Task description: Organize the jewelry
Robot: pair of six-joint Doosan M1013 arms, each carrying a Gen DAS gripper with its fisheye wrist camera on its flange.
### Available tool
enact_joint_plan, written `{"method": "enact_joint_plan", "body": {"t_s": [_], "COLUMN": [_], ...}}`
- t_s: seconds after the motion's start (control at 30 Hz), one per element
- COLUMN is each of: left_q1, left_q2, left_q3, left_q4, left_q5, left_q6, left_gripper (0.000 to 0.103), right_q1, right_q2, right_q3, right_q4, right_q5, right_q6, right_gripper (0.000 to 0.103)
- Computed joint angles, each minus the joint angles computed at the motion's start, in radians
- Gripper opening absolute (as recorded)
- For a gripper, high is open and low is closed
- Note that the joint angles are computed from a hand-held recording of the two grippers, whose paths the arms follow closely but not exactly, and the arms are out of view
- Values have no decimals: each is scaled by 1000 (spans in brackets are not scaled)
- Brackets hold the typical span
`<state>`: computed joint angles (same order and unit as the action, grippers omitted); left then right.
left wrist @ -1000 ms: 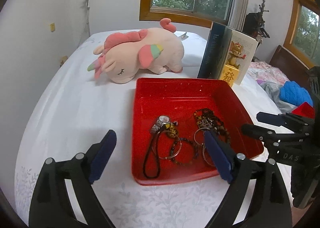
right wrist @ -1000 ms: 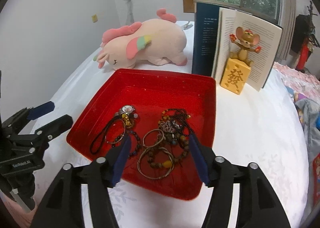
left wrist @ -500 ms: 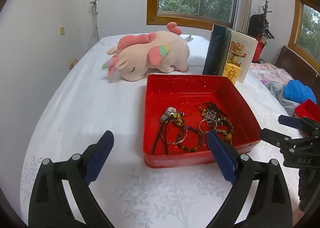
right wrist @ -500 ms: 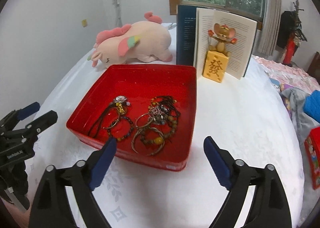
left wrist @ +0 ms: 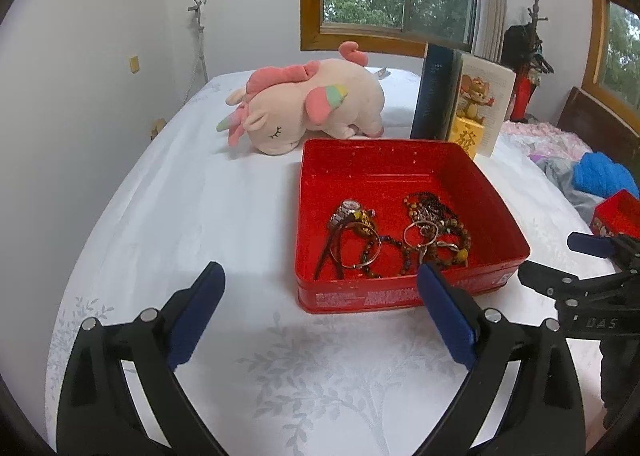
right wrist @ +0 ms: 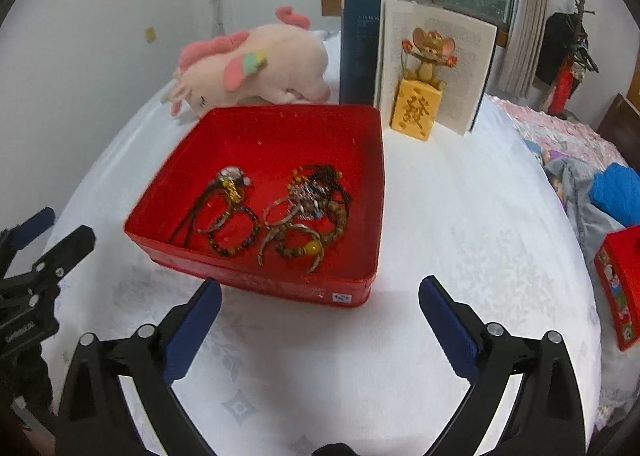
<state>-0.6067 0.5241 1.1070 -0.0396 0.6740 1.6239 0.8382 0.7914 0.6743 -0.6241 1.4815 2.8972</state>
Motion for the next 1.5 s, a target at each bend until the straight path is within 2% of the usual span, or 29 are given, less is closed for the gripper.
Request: {"method": "enact_joint_plan", "body": {"t_s": [0.07, 0.23, 0.47, 1.5], "left_q1": [-1, -7, -1, -2], "left_q2": [12, 41, 63, 68], "left_q3": [-19, -56, -81, -93], "left_q4": [-4, 49, 46, 37], "left_q5": [41, 121, 165, 185], "left_q6": [7, -36, -47, -45], "left_gripper": [98, 98, 98, 98], "right_q1": [-4, -5, -4, 2], "right_q2": [17, 12, -13, -23], "right_q3": [-29, -17, 26, 53], "right_q4": [24, 44, 36, 23], "right_q5": [32, 19, -11, -30], "right_q6": [-16, -1, 25, 38], "right_gripper": [99, 99, 99, 99]}}
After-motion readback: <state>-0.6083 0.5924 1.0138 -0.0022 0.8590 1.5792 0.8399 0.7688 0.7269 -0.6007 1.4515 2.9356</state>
